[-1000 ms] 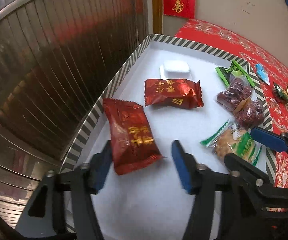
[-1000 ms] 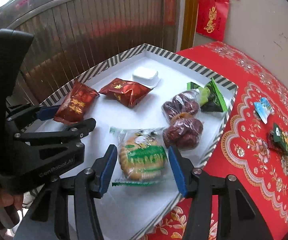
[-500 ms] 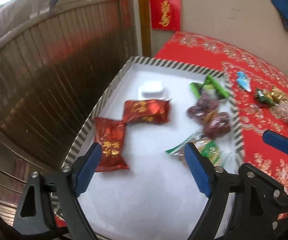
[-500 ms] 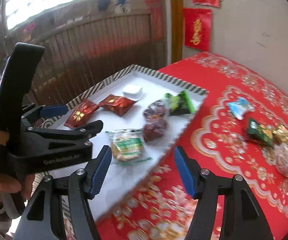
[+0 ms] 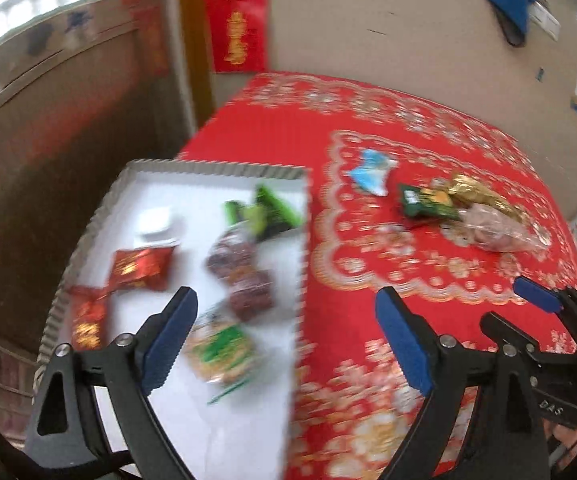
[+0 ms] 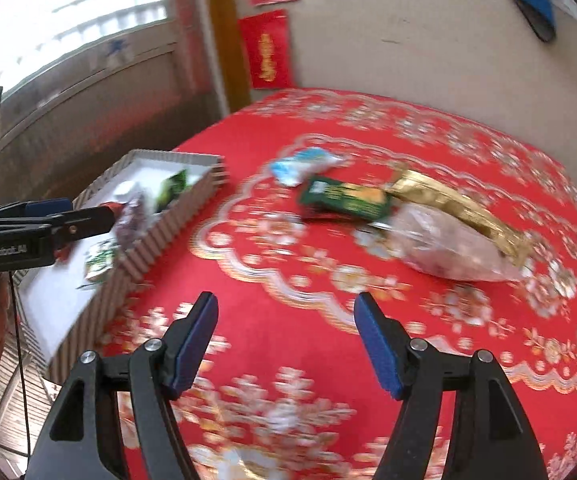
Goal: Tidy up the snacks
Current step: 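Move both tools back over the remaining snacks, then grasp the blue-white sachima packet with the left tool while the right tool grasps the green cracker packet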
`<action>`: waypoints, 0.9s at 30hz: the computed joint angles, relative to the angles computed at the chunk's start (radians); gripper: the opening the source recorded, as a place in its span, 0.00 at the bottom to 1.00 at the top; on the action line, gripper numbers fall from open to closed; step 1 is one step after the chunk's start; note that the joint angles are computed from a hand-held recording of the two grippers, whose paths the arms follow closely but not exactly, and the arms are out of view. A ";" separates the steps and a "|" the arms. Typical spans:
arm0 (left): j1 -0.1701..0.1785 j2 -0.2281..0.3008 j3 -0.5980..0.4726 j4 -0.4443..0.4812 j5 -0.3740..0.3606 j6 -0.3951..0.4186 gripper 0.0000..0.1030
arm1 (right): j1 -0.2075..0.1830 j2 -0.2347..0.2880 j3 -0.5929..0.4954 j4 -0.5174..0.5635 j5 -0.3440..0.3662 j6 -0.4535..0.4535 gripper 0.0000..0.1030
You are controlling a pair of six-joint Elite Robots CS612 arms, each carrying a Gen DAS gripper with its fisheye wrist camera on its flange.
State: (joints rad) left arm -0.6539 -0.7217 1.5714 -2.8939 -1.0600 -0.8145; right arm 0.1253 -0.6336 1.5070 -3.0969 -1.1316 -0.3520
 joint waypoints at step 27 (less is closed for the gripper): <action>0.124 0.271 -0.560 0.339 -0.237 0.117 0.88 | -0.003 0.163 -0.401 0.425 0.126 -0.458 0.69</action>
State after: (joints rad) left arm -0.5297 -0.4505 1.0114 -2.5553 -1.2973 -0.6970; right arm 0.1227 -0.4705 1.1056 -2.6723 -1.0059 -0.8101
